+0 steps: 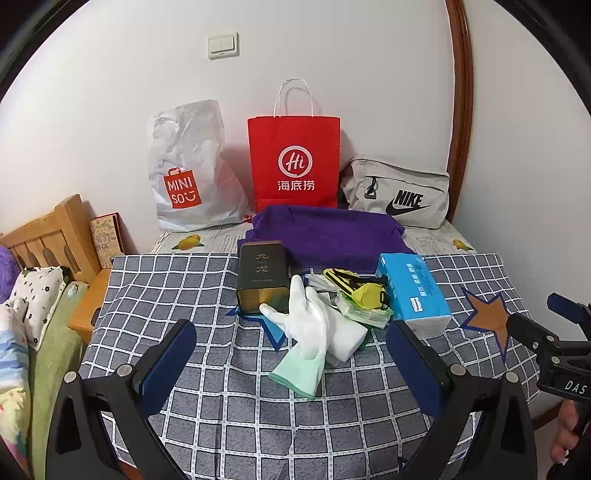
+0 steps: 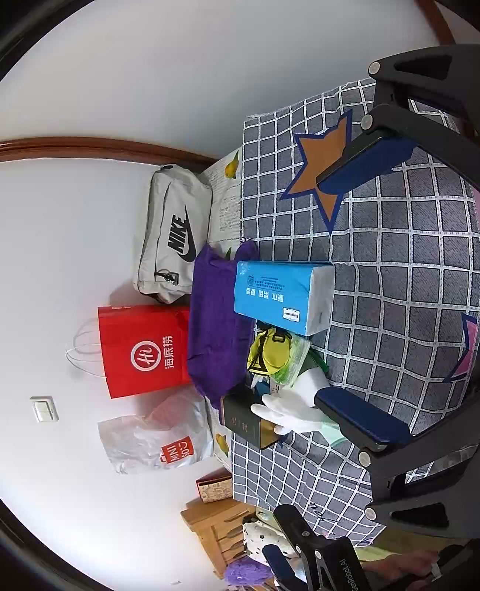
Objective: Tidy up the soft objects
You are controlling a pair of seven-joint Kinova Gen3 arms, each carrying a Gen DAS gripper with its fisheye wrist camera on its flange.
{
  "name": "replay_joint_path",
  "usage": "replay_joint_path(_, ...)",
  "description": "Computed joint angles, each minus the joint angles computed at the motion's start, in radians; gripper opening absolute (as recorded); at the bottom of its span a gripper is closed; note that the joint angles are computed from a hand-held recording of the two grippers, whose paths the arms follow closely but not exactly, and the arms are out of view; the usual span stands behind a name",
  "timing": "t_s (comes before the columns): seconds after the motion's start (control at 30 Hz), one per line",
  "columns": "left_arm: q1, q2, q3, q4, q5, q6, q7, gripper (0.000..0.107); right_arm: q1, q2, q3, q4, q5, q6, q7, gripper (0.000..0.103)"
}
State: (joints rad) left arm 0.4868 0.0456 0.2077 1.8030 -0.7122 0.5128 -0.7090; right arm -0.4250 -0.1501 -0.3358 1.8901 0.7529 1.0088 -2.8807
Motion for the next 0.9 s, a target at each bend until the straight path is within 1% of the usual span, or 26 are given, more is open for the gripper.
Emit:
replay_joint_path(0.17, -0.004, -0.004, 0.001, -0.001, 0.008, -0.002, -0.015, 0.103, 0.002, 0.000, -0.001, 0.002, 0.004, 0.000, -0.004, 0.103)
replay_joint_path(0.5, -0.003, -0.004, 0.003, -0.003, -0.002, 0.004, -0.007, 0.103, -0.001, -0.007, -0.008, 0.011, 0.013, 0.004, -0.024, 0.103)
replay_joint_path(0.9, -0.011, -0.010, 0.004, 0.006, 0.004, -0.010, -0.015, 0.103, 0.003, -0.013, -0.015, 0.011, 0.014, 0.008, -0.028, 0.103)
